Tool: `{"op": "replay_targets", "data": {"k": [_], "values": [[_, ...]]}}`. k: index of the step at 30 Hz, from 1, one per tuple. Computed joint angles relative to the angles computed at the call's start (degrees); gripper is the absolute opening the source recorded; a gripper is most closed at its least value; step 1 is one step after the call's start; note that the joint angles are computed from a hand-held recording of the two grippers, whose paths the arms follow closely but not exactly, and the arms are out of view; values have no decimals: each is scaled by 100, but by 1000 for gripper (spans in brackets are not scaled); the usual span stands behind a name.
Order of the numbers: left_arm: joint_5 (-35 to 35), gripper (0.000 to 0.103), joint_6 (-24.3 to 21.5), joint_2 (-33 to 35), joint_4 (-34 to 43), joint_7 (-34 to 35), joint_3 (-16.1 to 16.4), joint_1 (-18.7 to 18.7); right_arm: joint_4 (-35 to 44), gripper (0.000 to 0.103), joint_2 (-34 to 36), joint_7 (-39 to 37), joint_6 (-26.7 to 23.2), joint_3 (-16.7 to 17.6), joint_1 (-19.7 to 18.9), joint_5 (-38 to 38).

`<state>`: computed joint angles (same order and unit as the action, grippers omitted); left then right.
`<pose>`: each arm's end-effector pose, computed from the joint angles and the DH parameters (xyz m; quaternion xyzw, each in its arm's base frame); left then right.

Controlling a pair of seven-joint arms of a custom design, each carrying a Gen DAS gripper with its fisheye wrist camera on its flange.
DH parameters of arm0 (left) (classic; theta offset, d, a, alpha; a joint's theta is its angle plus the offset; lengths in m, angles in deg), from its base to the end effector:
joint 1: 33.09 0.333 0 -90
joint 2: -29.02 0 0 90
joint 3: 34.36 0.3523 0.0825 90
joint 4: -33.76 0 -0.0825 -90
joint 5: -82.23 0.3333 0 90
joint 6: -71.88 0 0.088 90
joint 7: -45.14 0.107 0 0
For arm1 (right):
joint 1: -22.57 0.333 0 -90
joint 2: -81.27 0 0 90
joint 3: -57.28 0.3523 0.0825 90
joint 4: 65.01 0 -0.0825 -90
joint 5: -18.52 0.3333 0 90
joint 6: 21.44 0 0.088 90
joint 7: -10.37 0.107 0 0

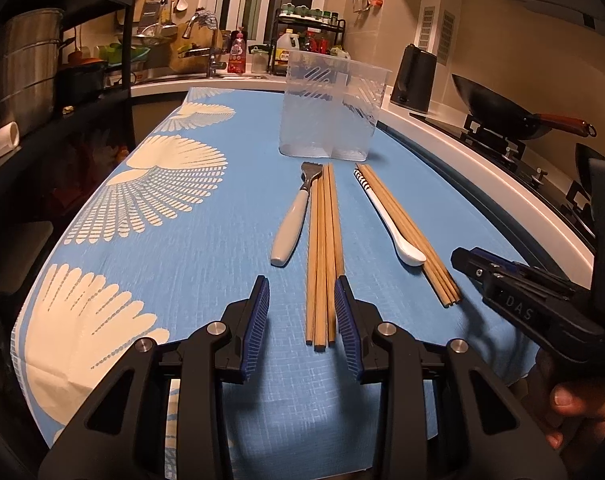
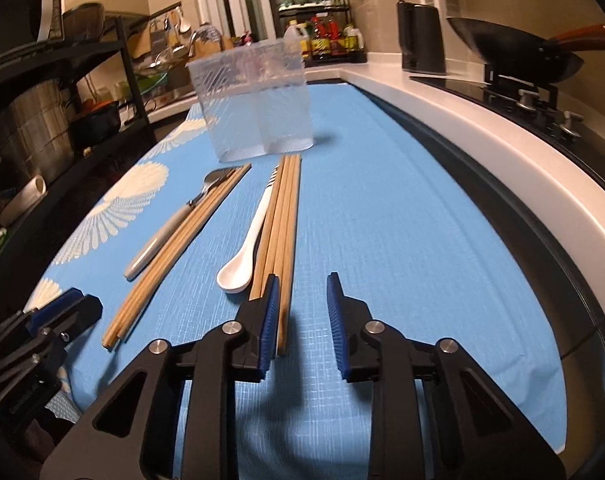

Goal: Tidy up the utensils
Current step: 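Move the left gripper to the white-handled fork while the right gripper reaches a wooden chopstick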

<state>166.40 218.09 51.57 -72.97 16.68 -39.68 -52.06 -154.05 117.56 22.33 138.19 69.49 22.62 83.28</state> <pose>0.5705 -0.2651 0.3948 -0.7610 0.4637 -0.2996 0.3407 0.7096 0.0759 0.3849 -0.7756 0.4517 -0.1504 0.4145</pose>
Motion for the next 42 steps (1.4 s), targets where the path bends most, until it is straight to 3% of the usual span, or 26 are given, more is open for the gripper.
{"op": "replay_targets", "data": {"k": [3,5,22,32,37,42], "values": [[31,34,-8,-14,-28,-48,7,-1,16,15,51,107,86,-53,56,-125],[50,34,1,-20,-37,-79,5,6,54,12,53,255,-153,-60,-3,-213],[-84,33,-23,40,162,155,74,155,72,13,75,40,-145,-60,-16,-313],[-1547,33,782,591,803,1519,192,529,188,15,153,134,-379,-58,-70,-398],[-2138,30,836,736,916,2013,284,467,173,15,159,45,-244,-46,-31,-403],[-2292,23,753,785,994,2278,414,348,133,14,141,-46,-149,-56,-2,-444]]}}
